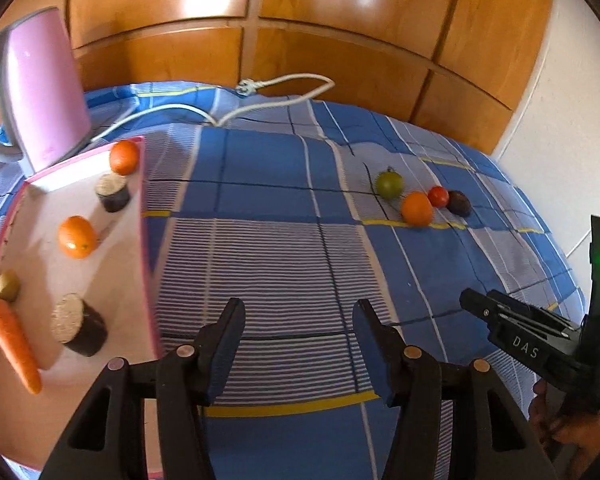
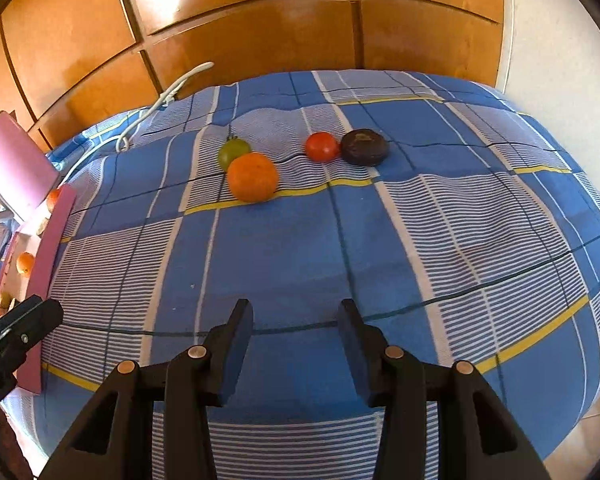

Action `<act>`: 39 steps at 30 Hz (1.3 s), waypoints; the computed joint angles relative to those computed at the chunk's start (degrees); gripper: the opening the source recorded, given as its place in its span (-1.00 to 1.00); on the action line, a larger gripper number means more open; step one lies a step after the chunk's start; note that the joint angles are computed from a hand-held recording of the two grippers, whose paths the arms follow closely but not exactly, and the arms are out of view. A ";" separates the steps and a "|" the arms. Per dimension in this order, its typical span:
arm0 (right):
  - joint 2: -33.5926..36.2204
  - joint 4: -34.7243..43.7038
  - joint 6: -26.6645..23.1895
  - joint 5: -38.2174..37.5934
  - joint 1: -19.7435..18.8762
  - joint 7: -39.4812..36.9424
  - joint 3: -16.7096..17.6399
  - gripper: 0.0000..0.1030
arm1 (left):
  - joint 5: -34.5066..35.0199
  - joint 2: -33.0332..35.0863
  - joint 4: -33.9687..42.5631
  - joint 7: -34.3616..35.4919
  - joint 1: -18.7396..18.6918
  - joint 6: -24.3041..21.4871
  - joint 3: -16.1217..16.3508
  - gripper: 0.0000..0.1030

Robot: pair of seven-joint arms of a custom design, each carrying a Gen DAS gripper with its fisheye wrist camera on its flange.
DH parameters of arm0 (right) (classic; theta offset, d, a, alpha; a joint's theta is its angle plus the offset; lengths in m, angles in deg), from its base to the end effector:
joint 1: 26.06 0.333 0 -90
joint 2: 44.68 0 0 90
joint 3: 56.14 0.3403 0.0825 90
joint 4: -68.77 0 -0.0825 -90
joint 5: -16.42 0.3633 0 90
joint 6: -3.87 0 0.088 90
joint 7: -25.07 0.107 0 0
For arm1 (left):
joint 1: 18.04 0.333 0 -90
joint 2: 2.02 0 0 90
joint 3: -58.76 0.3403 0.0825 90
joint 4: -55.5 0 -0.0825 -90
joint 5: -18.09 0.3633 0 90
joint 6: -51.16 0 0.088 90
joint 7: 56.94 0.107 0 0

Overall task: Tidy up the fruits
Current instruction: 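Move the left gripper toward the orange while the right approaches the dark round fruit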

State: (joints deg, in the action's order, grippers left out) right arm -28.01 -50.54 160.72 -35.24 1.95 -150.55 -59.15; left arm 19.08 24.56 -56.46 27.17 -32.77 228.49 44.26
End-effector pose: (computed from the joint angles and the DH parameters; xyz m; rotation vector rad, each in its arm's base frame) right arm 0.5285 0.2818 0.3523 -1.4319 2.2238 -0.5501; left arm 0.5883 -0.3073 0.3630 -1.5686 2.2620 -0.9412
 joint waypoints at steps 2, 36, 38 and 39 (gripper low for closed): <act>-0.25 -0.32 -0.36 -0.09 -0.02 0.34 -0.18 -0.12 | -0.11 0.55 0.70 0.60 0.49 -0.44 -1.00 0.11; 3.21 3.73 4.30 -0.91 -6.69 -8.58 -3.75 -0.12 | 0.47 21.94 38.36 2.68 -10.50 -16.20 0.57 0.11; 3.86 4.36 5.04 0.10 -6.76 -10.50 -4.22 -0.12 | 0.76 23.40 40.86 2.30 -11.13 -17.43 0.91 0.11; 4.29 4.88 5.04 0.77 -6.78 -11.85 -4.39 -0.12 | 0.94 24.28 42.37 2.00 -11.50 -18.12 1.20 0.11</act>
